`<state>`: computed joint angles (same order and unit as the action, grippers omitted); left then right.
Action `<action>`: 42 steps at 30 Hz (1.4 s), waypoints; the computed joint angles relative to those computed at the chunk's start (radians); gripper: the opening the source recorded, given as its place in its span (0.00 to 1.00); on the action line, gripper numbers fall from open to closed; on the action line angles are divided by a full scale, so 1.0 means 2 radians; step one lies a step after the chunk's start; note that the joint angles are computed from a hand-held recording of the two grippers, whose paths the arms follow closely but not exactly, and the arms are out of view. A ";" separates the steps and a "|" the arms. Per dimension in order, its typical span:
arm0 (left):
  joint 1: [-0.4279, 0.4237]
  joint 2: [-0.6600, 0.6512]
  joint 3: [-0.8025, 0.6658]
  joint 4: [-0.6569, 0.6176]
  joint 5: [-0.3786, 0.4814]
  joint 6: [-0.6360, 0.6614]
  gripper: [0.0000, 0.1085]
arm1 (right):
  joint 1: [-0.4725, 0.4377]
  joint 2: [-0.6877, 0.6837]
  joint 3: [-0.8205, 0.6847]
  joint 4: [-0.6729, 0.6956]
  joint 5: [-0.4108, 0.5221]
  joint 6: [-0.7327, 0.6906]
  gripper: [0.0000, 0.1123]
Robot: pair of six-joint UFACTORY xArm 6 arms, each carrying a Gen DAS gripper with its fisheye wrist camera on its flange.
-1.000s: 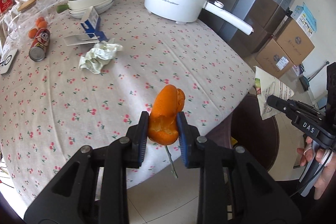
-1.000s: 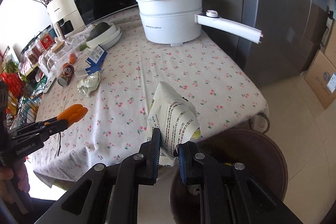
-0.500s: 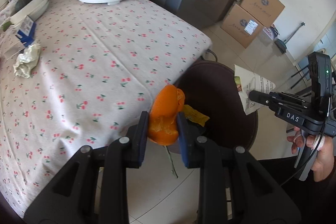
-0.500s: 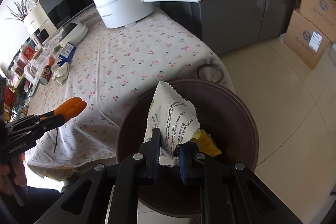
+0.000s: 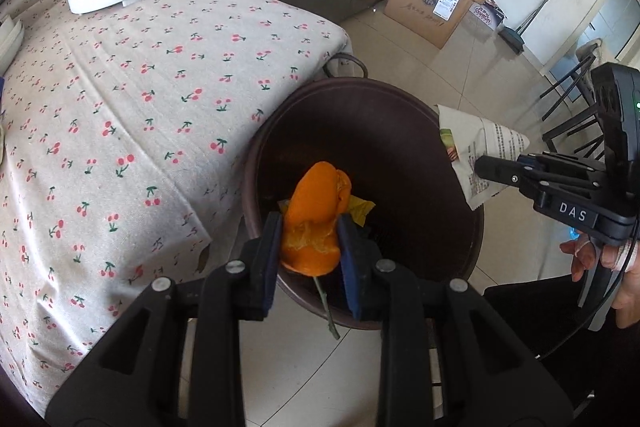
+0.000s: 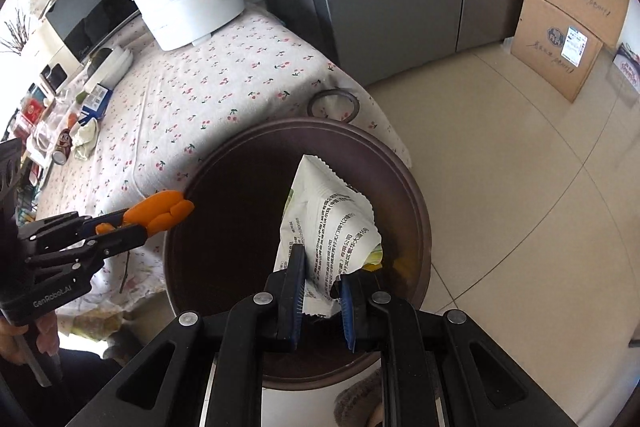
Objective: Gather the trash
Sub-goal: 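Carry the pepper and paper packet over the brown bin and release both, then grasp the crumpled white tissue with the right tool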
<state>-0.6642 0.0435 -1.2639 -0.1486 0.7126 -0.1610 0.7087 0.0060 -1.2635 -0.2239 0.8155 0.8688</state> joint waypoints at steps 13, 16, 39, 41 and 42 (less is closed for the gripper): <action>0.015 -0.019 0.010 -0.019 -0.004 0.018 0.68 | 0.001 0.000 0.001 0.001 0.006 -0.002 0.15; 0.020 -0.026 0.015 -0.008 -0.009 0.007 0.72 | 0.001 -0.001 0.002 0.002 0.007 -0.001 0.15; 0.088 -0.129 0.093 0.085 -0.012 -0.081 0.81 | 0.027 0.097 -0.150 -0.012 0.042 0.026 0.74; 0.099 -0.139 0.101 0.091 -0.015 -0.093 0.83 | 0.032 0.118 -0.182 -0.011 0.049 0.021 0.75; 0.104 -0.147 0.107 0.093 -0.017 -0.097 0.84 | 0.035 0.128 -0.198 -0.011 0.051 0.018 0.75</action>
<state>-0.4558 -0.2512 -1.0496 0.0366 0.6782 -0.3559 0.7780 0.2621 -1.6593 -0.2463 0.9182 0.9044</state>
